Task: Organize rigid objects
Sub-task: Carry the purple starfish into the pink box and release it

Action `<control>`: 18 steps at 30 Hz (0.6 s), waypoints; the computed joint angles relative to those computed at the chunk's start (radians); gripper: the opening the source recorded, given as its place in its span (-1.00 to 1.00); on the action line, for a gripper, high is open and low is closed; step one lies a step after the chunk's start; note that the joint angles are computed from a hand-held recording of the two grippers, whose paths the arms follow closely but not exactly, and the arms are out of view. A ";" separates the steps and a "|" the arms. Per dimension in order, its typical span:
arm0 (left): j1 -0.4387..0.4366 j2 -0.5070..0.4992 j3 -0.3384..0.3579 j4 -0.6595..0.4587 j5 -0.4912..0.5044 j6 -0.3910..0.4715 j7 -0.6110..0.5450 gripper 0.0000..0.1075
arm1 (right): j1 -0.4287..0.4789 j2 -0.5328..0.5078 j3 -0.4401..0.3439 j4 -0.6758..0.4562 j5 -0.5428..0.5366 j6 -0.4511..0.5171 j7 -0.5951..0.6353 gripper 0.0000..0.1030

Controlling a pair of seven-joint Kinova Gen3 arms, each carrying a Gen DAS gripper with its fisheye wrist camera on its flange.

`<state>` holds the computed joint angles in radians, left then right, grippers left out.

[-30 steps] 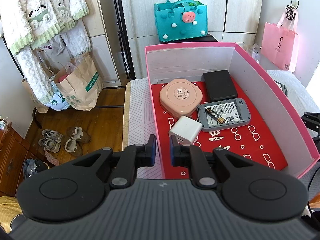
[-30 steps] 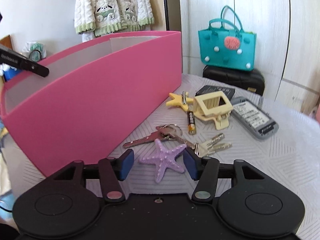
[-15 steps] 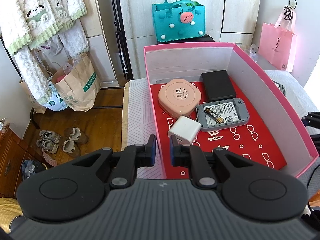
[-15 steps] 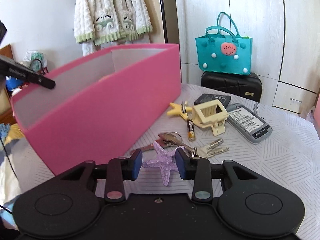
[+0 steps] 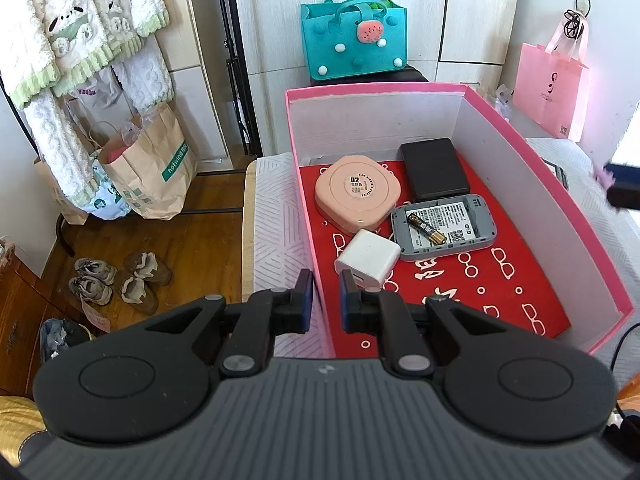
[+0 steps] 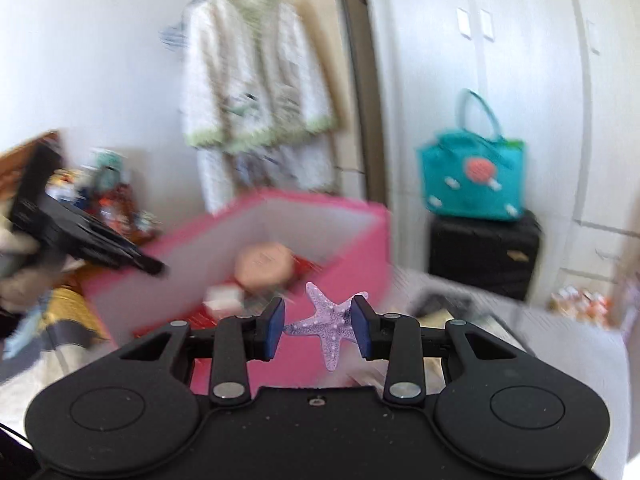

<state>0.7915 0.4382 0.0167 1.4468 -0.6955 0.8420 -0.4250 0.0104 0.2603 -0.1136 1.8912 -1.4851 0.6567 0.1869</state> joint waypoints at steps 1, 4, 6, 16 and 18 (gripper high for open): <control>-0.001 -0.001 0.001 0.000 0.001 0.000 -0.003 -0.79 | -0.017 0.005 0.017 -0.029 0.039 0.037 -0.033 -0.20; 0.000 -0.001 0.000 0.002 -0.003 -0.001 -0.004 -0.79 | -0.146 0.036 0.130 -0.133 0.161 0.133 -0.123 -0.20; 0.000 0.000 0.001 0.003 -0.005 -0.001 -0.007 -0.79 | -0.238 0.065 0.189 -0.195 0.242 0.152 -0.184 -0.20; -0.005 -0.007 0.002 0.014 0.000 -0.017 -0.011 -0.79 | -0.436 0.294 0.302 -0.590 0.611 0.403 -0.580 -0.17; -0.006 -0.008 0.003 0.015 0.001 -0.019 -0.010 -0.79 | -0.379 0.313 0.210 -0.619 0.651 0.395 -0.651 -0.17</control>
<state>0.7857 0.4303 0.0193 1.4617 -0.6945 0.8230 -0.4354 -0.3688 0.5731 0.0967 1.2721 -0.8342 1.0519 -0.4642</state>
